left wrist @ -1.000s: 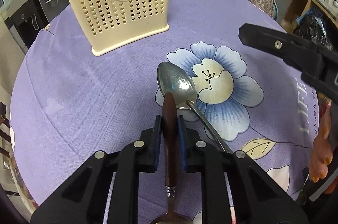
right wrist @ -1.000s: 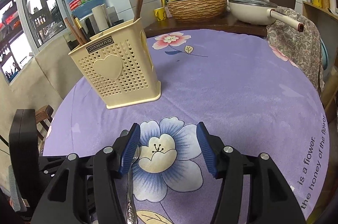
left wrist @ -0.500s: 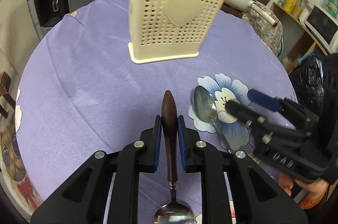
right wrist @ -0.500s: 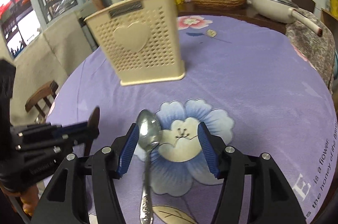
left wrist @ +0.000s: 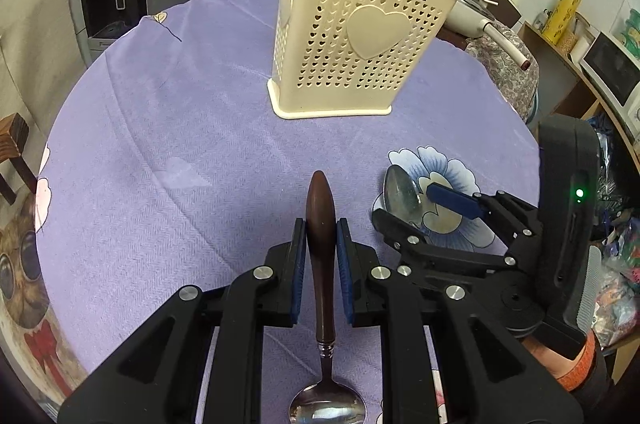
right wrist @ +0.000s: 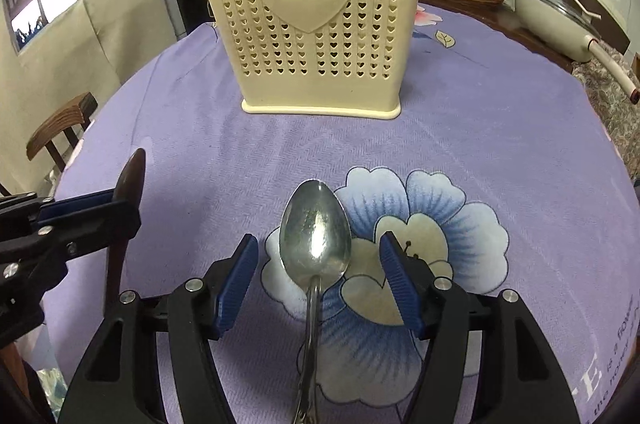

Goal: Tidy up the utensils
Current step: 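Grasp wooden-handled spoon with left gripper while right gripper grasps the other spoon, then carry spoon up to holder with left gripper while right gripper carries its spoon there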

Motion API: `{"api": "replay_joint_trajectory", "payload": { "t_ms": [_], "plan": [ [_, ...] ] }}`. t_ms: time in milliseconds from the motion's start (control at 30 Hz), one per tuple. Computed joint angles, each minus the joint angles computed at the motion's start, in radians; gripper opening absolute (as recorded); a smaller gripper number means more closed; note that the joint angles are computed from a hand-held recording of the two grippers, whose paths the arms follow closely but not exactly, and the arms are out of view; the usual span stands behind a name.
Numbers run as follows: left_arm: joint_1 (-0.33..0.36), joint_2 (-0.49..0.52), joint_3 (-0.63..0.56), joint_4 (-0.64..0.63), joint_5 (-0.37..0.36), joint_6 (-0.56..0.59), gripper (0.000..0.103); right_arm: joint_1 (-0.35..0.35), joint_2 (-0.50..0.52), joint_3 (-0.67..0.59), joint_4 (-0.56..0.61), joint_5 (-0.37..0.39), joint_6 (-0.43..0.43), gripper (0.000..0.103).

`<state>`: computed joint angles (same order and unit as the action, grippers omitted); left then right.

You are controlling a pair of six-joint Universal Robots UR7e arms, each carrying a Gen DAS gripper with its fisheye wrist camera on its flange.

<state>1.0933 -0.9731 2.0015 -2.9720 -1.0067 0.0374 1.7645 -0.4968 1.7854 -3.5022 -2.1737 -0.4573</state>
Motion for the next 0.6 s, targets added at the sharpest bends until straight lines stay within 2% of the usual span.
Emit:
{"api": "replay_joint_trajectory", "payload": {
  "t_ms": [67, 167, 333, 600],
  "plan": [
    [0.002, -0.001, 0.001, -0.001, -0.002, 0.003, 0.016, 0.005, 0.013, -0.018, -0.001, -0.012, -0.002, 0.062],
    [0.001, 0.000, 0.001, -0.002, -0.002, 0.002, 0.015, 0.012, 0.034, -0.039, -0.019, -0.033, -0.026, 0.055],
    [0.004, -0.003, 0.003, -0.001, -0.007, 0.001, 0.016, 0.018, 0.036, -0.051, 0.000, -0.031, -0.034, 0.036],
    [0.003, -0.005, 0.006, 0.003, -0.013, -0.007, 0.016, 0.011, 0.001, -0.017, -0.015, 0.009, -0.008, 0.036]
  ]
}}
